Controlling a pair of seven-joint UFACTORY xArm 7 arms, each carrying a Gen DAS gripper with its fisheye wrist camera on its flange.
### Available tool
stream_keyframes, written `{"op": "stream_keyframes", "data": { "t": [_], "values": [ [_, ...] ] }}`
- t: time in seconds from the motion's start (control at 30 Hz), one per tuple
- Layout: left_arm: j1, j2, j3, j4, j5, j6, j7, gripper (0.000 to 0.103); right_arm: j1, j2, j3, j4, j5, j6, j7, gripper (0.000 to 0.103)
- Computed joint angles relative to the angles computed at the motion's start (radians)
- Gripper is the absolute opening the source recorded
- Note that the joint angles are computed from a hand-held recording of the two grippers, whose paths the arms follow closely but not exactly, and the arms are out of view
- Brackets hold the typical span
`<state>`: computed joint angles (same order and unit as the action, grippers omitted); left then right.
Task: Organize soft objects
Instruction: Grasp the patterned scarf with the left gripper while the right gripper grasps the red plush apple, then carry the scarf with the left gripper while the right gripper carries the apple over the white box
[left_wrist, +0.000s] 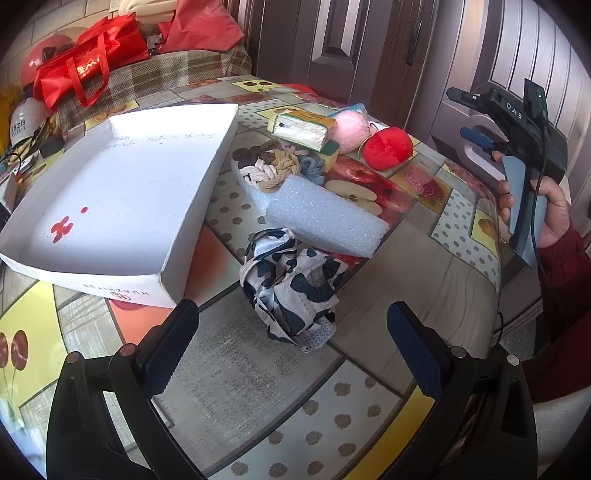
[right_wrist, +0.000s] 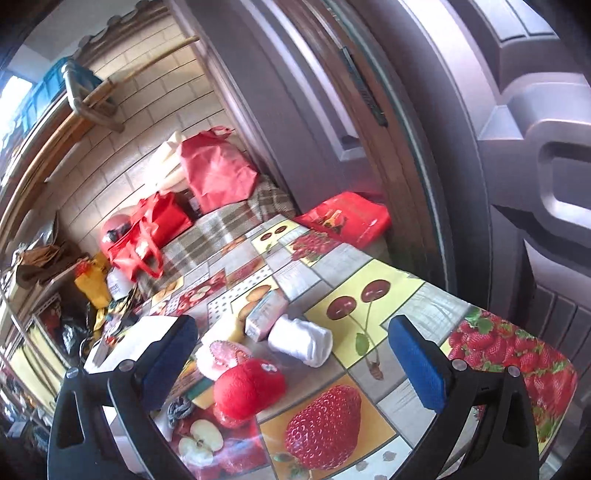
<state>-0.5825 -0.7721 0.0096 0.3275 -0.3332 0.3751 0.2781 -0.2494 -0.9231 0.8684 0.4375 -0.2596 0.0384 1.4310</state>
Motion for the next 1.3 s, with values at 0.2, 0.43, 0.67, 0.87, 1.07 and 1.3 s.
{"op": "stream_keyframes", "data": {
  "t": [0.2, 0.43, 0.67, 0.87, 1.07, 1.3],
  "values": [
    [0.015, 0.107, -0.019, 0.079, 0.014, 0.001, -0.025, 0.103, 0.028, 0.127, -0.012, 0.04, -0.036, -0.01, -0.112, 0.103],
    [0.014, 0.199, -0.019, 0.132, -0.002, 0.045, 0.044, 0.035, 0.083, 0.396, -0.043, 0.2, -0.164, 0.145, -0.309, 0.103],
    [0.029, 0.168, -0.032, 0.11, -0.045, 0.028, 0.062, 0.031, 0.035, 0.627, 0.019, 0.371, -0.318, 0.322, -0.326, 0.093],
    [0.051, 0.08, -0.024, 0.049, -0.04, -0.033, 0.029, 0.031, 0.165, 0.653, -0.123, 0.339, -0.261, 0.289, -0.364, 0.06],
    [0.021, -0.101, 0.013, -0.103, -0.032, -0.33, -0.009, 0.032, 0.098, 0.352, -0.067, 0.199, -0.404, 0.086, -0.089, 0.06],
    [0.323, -0.077, -0.247, -0.172, -0.003, -0.675, -0.179, 0.032, -0.22, -0.142, 0.141, 0.142, -0.303, -0.142, 0.113, 0.06]
  ]
}}
